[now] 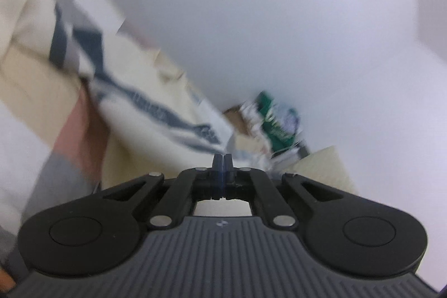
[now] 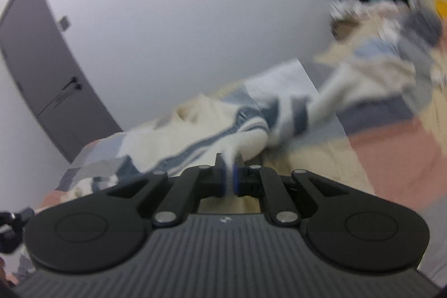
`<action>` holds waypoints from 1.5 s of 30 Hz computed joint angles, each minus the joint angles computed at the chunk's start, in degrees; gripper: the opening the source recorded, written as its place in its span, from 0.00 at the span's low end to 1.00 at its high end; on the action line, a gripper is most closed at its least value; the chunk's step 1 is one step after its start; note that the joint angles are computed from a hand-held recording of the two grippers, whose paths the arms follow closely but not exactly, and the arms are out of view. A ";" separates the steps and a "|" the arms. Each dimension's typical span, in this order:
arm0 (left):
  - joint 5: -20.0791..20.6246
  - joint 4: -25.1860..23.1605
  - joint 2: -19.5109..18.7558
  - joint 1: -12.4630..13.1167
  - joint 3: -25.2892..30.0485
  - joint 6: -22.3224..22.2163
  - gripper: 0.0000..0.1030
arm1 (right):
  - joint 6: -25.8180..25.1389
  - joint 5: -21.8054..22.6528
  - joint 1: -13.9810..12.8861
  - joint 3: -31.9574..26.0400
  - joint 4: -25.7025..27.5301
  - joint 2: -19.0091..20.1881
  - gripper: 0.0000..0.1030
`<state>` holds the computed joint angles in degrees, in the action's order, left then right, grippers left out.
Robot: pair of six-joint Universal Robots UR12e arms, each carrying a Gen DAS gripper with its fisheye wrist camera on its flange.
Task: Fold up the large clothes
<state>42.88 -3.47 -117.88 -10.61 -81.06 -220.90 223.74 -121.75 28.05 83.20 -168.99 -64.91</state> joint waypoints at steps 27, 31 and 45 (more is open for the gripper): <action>18.69 -38.17 -2.98 -5.63 2.41 14.18 0.61 | 19.12 12.05 -3.12 2.55 20.90 -0.06 0.61; 15.56 -39.66 -4.47 -5.88 3.46 15.34 0.60 | 18.67 14.20 -4.45 2.42 22.28 1.32 0.60; 15.70 -33.46 0.91 -4.19 0.53 21.38 0.06 | 6.31 16.15 -2.74 2.93 9.39 1.10 0.09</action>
<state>58.57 -36.92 -116.97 -14.80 -80.53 -199.52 230.05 -105.60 25.31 86.13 -159.60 -63.81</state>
